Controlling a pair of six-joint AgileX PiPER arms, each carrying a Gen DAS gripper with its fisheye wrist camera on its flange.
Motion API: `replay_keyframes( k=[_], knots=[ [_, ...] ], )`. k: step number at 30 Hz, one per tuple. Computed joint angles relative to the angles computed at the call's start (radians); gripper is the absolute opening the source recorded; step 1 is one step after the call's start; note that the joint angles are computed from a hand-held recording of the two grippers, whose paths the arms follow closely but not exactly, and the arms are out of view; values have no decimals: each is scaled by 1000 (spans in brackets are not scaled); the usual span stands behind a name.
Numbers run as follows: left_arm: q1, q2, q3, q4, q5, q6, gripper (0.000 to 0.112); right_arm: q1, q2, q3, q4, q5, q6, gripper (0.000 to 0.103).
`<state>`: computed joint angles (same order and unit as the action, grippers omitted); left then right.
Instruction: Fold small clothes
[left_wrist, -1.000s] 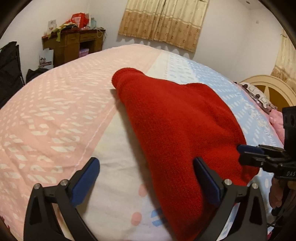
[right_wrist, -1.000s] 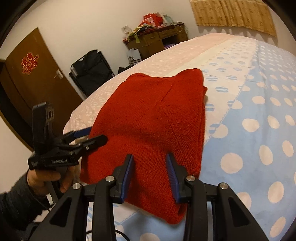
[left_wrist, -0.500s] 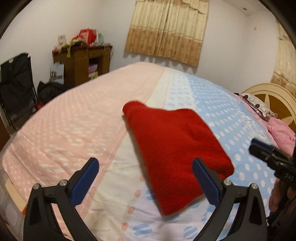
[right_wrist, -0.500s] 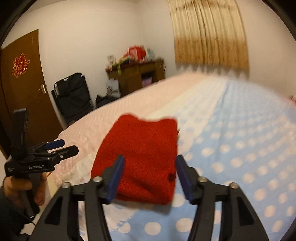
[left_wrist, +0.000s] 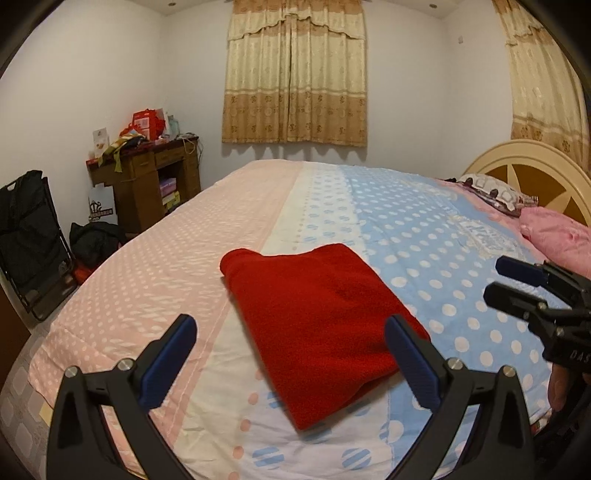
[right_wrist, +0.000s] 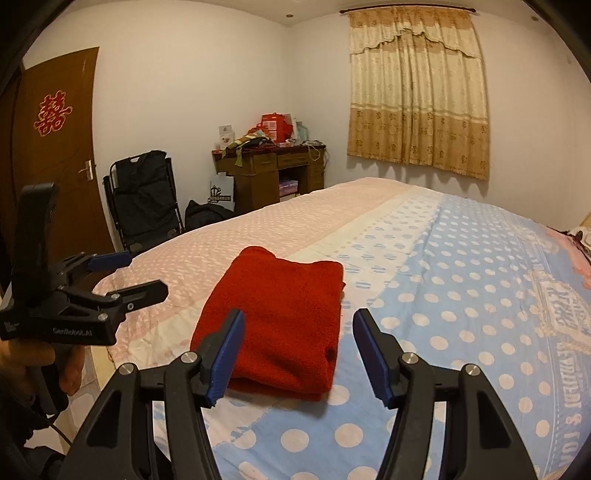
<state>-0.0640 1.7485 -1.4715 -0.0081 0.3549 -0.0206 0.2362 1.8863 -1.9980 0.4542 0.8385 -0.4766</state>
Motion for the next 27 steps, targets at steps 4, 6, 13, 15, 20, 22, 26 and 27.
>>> replay_keyframes(
  k=[4, 6, 13, 15, 20, 22, 26, 27],
  knots=[
    [-10, -3, 7, 41, -3, -34, 103, -13, -16, 21, 8, -19, 8, 62],
    [-11, -3, 7, 42, -3, -37, 103, -15, -22, 29, 10, -24, 10, 62],
    [-19, -5, 13, 77, -5, -71, 103, -8, -28, 45, -5, -18, 15, 62],
    [-19, -6, 15, 75, -8, -69, 103, -6, -32, 55, -10, -21, 13, 62],
    [-25, -8, 25, 106, -15, -95, 103, -6, -44, 78, -11, -34, 13, 62],
    [-27, -9, 25, 114, -14, -105, 103, -5, -52, 90, -11, -43, 13, 62],
    [-27, -10, 29, 118, -16, -108, 103, -7, -63, 105, -5, -54, 10, 62],
    [-27, -10, 29, 118, -17, -108, 103, -8, -63, 106, -4, -54, 8, 62]
  ],
)
